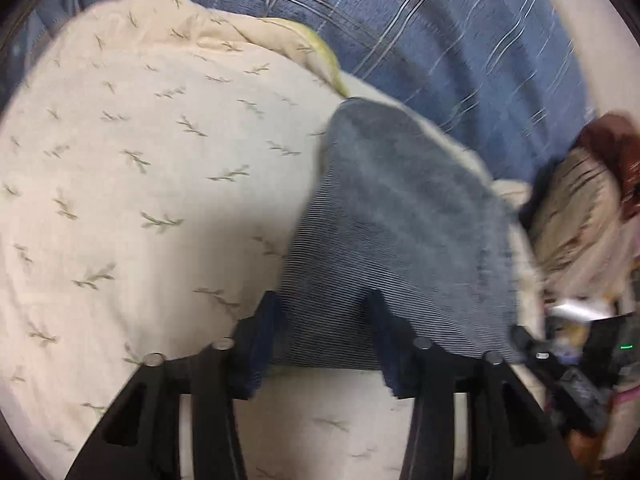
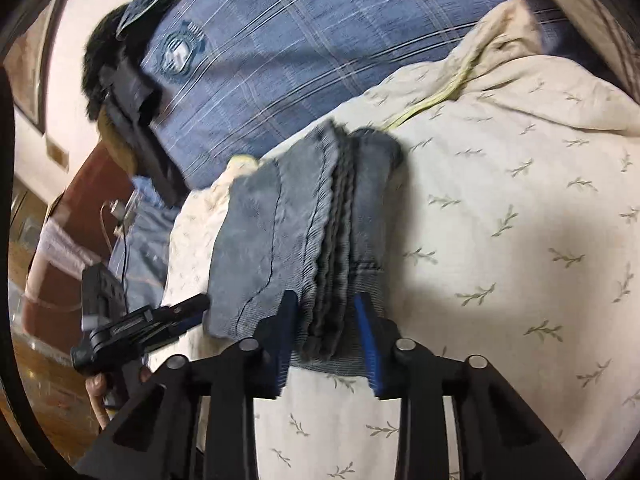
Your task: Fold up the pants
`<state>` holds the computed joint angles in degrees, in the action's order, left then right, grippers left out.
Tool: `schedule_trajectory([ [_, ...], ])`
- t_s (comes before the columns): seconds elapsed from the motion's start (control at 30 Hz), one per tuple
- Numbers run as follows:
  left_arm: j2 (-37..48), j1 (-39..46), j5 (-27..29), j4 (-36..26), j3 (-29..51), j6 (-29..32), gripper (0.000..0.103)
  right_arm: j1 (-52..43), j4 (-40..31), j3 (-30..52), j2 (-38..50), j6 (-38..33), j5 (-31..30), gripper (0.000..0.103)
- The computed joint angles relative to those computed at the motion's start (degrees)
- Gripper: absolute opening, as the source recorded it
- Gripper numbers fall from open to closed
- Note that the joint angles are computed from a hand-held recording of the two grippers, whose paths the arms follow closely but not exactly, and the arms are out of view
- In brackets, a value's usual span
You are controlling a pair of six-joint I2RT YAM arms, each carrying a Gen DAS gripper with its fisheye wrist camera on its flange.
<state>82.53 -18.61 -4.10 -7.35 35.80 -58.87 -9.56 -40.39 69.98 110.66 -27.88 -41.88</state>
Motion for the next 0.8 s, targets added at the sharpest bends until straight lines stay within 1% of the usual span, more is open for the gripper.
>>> schedule_trajectory([
  [0.03,2.07,-0.08,-0.55,-2.06,2.14,1.0,0.035,0.34,0.26,0.15,0.06,-0.14,1.22,0.027],
  [0.07,3.0,-0.5,-1.08,-2.62,3.12,0.41,0.035,0.58,0.04,0.65,0.31,0.05,2.08,0.027],
  [0.13,4.62,-0.64,-1.89,-2.78,3.96,-0.66,0.035,1.31,-0.01,1.19,0.4,0.97,5.03,0.028],
  [0.2,6.57,-0.15,-1.36,-2.12,4.74,-0.27,0.036,1.65,1.14,0.5,0.57,0.31,6.55,0.029],
  [0.23,7.49,-0.11,-1.36,-2.45,5.51,-0.15,0.035,2.15,2.39,0.34,1.38,0.58,8.29,0.036],
  [0.27,8.34,-0.54,-2.27,-3.51,6.7,0.03,0.035,2.14,2.66,0.08,2.05,0.93,8.22,0.037],
  [0.33,9.14,-0.97,-3.55,-4.43,7.83,1.19,0.035,0.98,-0.88,3.24,4.93,0.59,5.5,0.037],
  [0.37,8.57,-0.91,-3.31,-4.12,7.42,1.32,0.033,0.7,-1.47,3.69,5.02,0.29,5.03,0.038],
  [0.4,7.64,-0.84,-2.5,-2.81,6.34,0.78,0.033,0.45,-1.84,3.88,5.02,0.17,4.39,0.038],
  [0.47,4.03,0.52,0.62,2.04,1.98,-0.5,0.033,-0.1,-2.32,3.41,4.47,-0.73,2.19,0.038],
  [0.5,2.49,0.94,1.13,3.16,0.43,-0.63,0.034,-0.37,-2.5,3.29,4.21,-1.38,0.92,0.038],
  [0.53,1.51,1.01,1.13,4.76,-0.57,-1.01,0.037,-0.72,-3.07,3.47,4.21,-1.92,-0.58,0.041],
  [0.63,-1.68,1.05,0.92,6.36,-3.19,-0.64,0.044,-1.71,-4.62,3.94,4.19,-3.15,-3.8,0.041],
  [0.7,-2.54,1.14,0.82,6.48,-3.5,-0.33,0.044,-1.72,-4.06,3.91,3.11,-1.78,-4.41,0.046],
  [0.73,-3.55,1.62,1.31,7.19,-3.71,0.25,0.045,-1.32,-3.76,4.17,2.93,-1.13,-4.62,0.054],
  [0.77,-4.31,2.28,1.54,7.42,-3.56,0.82,0.048,-0.46,-3.53,5.31,2.93,0.09,-4.05,0.06],
  [0.8,-5.63,3.82,2.58,5.69,-3.11,1.87,0.05,0.18,-3.45,6.7,3.34,1.11,-3.29,0.06],
])
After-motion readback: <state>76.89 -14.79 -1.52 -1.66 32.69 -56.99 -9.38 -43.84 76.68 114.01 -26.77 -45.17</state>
